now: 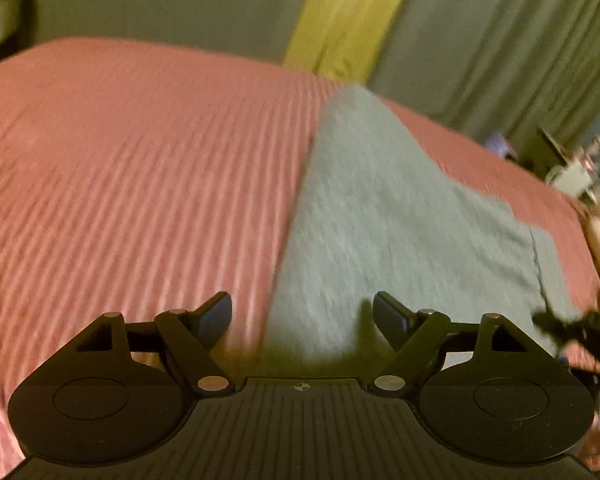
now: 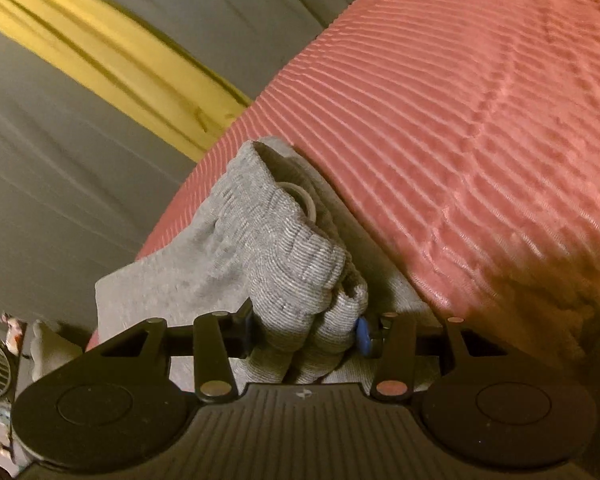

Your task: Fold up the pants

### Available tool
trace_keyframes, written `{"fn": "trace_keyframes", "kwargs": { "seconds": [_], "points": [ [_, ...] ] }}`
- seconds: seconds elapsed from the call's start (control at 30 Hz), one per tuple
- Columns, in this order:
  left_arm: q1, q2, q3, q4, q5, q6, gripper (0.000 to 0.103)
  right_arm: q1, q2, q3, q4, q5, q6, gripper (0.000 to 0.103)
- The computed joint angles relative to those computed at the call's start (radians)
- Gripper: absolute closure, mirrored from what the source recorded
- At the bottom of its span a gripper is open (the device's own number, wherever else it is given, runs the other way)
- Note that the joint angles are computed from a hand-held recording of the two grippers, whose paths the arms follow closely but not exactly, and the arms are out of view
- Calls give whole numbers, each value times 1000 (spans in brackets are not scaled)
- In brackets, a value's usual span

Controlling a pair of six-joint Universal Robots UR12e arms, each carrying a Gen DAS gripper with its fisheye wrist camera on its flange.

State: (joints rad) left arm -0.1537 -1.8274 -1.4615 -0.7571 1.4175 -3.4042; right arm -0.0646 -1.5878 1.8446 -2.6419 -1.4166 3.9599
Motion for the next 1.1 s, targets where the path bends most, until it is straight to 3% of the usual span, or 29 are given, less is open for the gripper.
{"fn": "trace_keyframes", "kwargs": {
  "seconds": [0.07, 0.17, 0.23, 0.3, 0.37, 0.47, 0.53, 0.63, 0.7, 0.8, 0.83, 0.93, 1.03, 1.1],
  "points": [
    [1, 1, -9, 46, 13, -20, 20, -3, -4, -18, 60, -1, -5, 54],
    [-11, -8, -5, 91, 69, -12, 20, -3, -6, -48, 102, -16, -33, 39],
    [-17, -18, 6, 102, 74, 29, 20, 11, -8, -63, 105, -82, -94, 33],
    [-32, -38, 38, 110, 65, 58, 20, 41, -1, -78, 78, -187, -172, 16],
    [-43, -55, 61, 116, 57, 108, 19, 68, 8, -89, 40, -281, -240, 10],
    [-64, -88, 106, 109, 86, 181, 19, 81, 29, -97, -11, -323, -346, 7],
    [-74, -113, 130, 107, 103, 218, 19, 79, 46, -104, 0, -324, -371, 7],
    [-88, -144, 148, 115, 164, 302, 19, 66, 66, -105, 92, -321, -341, 5],
    [-87, -147, 138, 109, 186, 330, 16, 45, 60, -54, 29, -259, -315, 4],
    [-74, -160, 135, 80, 159, 252, 8, 14, 56, -46, 31, -166, -251, 4],
    [-67, -162, 134, 72, 145, 212, 4, 10, 57, -44, 27, -155, -259, 4],
    [-43, -151, 143, 33, 77, 94, 5, 8, 57, -28, -10, -152, -280, 4],
    [-62, -139, 122, 149, 190, 111, 10, 10, 51, -16, -25, -157, -274, 4],
    [-67, -143, 135, 172, 216, 132, 11, 12, 47, -10, -33, -161, -273, 4]
  ]
}}
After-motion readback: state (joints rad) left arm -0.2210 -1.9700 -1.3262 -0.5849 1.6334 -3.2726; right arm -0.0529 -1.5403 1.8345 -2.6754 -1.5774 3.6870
